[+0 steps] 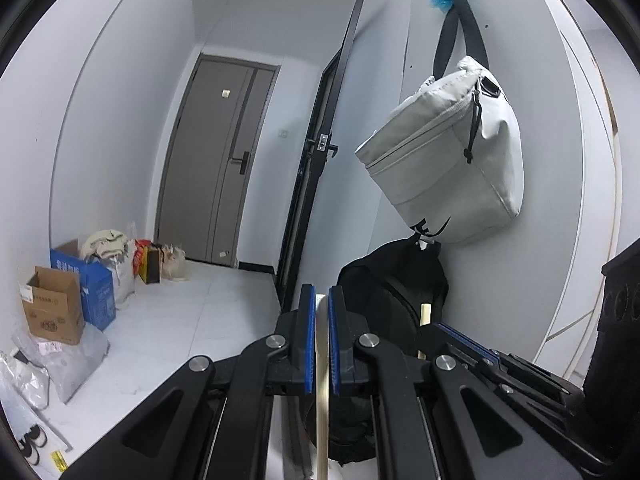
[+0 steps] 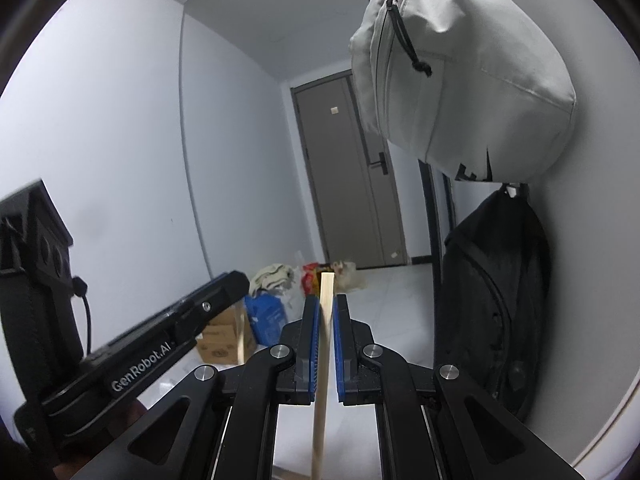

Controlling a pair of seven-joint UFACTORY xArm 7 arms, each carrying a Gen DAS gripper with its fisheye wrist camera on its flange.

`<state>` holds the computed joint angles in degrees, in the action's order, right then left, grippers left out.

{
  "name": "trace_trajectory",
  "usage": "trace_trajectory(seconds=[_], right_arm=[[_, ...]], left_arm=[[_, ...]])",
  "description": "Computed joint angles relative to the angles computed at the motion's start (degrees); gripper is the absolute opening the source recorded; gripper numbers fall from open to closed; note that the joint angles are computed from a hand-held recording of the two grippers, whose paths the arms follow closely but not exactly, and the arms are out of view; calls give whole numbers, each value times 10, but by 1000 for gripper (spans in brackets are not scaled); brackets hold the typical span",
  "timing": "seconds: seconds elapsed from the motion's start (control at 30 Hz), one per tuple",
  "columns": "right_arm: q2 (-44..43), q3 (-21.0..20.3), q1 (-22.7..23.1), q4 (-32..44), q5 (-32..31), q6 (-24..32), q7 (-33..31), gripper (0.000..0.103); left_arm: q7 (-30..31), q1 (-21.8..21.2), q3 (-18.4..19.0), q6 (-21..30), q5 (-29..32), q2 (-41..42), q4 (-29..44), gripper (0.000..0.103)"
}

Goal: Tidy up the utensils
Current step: 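Carry both chopsticks over the white holder and open both tools to drop them in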

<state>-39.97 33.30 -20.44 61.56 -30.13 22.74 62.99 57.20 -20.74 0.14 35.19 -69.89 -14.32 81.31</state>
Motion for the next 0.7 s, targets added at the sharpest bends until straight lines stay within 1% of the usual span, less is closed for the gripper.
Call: trace_trajectory(seconds=[0.07,0.13,0.37,0.5,0.6,0.63,0.7], right_arm=[[-4,1,-5,-8,-7,-7,1,6],[-10,1,-2,-16,-6,-12,2,6],[-21,5,-13,-35,-3,-45,-4,6],[-28,7,-7,-42,5,-42,-20,6],[-38,-1,12,-54,22,-32,-28,6],[-40,-8,20,-59,29,-31,-31,6],[-51,-18,41,-70,43,-19,-35,6]], left_arm=[[0,-1,-3,-4,0,1,-2,2],[6,-1,1,4,-5,-3,-9,2],[-26,1,-7,6,16,4,-5,2],[-41,2,-2,29,23,0,-6,2],[-53,6,10,84,19,7,5,2],[-61,9,16,116,17,10,11,2],[-68,17,21,157,15,14,18,2]])
